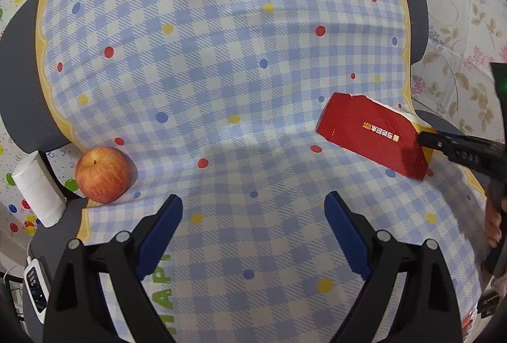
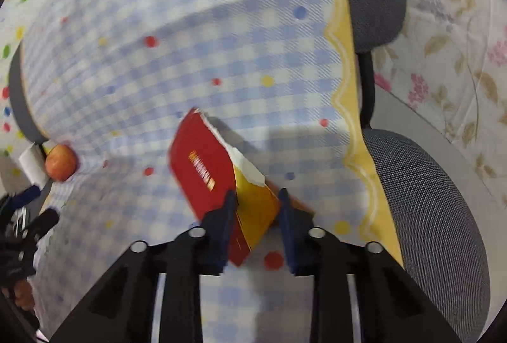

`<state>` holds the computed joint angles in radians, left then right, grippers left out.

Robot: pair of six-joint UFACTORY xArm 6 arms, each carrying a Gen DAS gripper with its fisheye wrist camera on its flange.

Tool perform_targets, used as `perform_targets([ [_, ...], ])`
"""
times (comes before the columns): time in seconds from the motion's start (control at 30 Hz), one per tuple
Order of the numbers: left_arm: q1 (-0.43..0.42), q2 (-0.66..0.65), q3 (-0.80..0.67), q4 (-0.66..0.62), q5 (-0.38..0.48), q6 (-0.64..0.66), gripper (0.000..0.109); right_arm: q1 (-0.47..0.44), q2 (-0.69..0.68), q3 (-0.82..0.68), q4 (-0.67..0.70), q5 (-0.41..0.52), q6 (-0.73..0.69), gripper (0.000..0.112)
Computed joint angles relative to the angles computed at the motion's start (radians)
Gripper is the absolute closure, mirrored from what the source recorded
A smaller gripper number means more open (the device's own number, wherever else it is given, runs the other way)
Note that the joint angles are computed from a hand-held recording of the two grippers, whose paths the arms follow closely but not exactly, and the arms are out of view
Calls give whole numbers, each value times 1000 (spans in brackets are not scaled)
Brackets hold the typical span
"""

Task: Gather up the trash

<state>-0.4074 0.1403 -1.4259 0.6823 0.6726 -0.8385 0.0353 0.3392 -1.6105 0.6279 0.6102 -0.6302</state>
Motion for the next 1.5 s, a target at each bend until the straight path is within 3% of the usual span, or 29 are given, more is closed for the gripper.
perform_targets([
  [0.03,-1,-11,8,3,3,-6,20,3,-36,38,42,13,-40,106],
  [0.17,-8,-47,35,26,14,-25,20,14,-163,172,147,95,-124,106],
  [0.3,-8,-86,66,40,26,-36,20,25,-253,260,145,131,-162,91],
  [0.33,-7,-93,70,39,28,-36,20,33,-274,281,134,108,-163,80],
  [0.4,-8,-109,82,42,29,-41,20,32,-307,311,127,80,-171,73],
  [0.7,-29,-108,89,29,-6,-17,20,-5,-319,362,-98,-172,41,73],
  [0.9,-56,-29,25,-24,-47,54,20,-47,-265,323,-148,-181,86,73],
  [1.0,-66,37,-26,-127,-87,160,20,-55,-234,289,-134,-177,83,73],
  [1.07,-79,113,-103,-183,-67,233,20,-60,-208,258,-129,-167,86,72],
  [1.2,-98,247,-264,-257,7,333,12,-67,-149,194,-150,-148,114,45],
  [1.5,-99,444,-541,-448,181,506,12,-81,-41,67,-126,-101,103,47],
])
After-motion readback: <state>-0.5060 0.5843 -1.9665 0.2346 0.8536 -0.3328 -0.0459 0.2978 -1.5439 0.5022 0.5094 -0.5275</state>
